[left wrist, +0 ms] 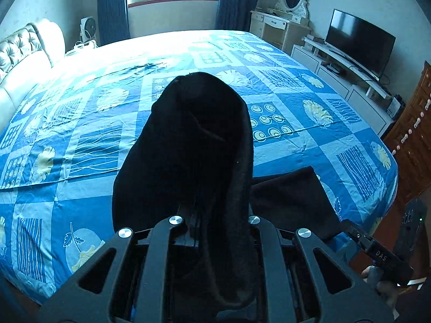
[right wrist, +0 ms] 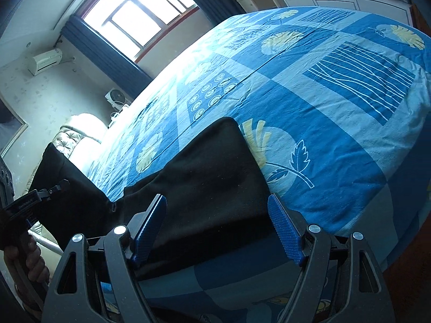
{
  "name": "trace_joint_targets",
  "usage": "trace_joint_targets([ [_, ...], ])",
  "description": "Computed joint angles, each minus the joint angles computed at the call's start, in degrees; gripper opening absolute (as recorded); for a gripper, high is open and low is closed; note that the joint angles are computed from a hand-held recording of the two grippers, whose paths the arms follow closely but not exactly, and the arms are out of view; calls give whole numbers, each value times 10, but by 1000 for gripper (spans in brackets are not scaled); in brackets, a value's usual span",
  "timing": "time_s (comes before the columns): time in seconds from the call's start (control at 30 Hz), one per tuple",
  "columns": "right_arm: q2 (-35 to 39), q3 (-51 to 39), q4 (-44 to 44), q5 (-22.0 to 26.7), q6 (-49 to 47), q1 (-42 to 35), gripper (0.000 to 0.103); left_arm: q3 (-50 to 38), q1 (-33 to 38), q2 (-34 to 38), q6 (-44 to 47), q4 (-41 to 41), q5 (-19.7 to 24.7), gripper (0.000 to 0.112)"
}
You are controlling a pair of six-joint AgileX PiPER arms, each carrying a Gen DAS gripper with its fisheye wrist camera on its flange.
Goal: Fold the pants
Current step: 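Lift the trouser edge with the left gripper and fold it over the stack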
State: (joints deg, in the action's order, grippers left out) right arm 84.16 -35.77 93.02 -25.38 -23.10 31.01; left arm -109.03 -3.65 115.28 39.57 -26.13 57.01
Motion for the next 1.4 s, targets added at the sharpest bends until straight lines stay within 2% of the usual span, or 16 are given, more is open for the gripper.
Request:
trace_joint_targets([
  [0.23,-7,27,-41,2,68,-16,83,121,-91,-29,-29,71,-115,13],
  [0.7,7,51,-110,31,169,-46,86,168,-161,-1,-111,178,-188,14],
  [0.87,12,55,-128,33,193,-52,86,178,-169,9,-130,197,-200,14],
  [1.4,12,60,-122,37,198,-52,87,224,-198,3,-185,277,-262,17],
])
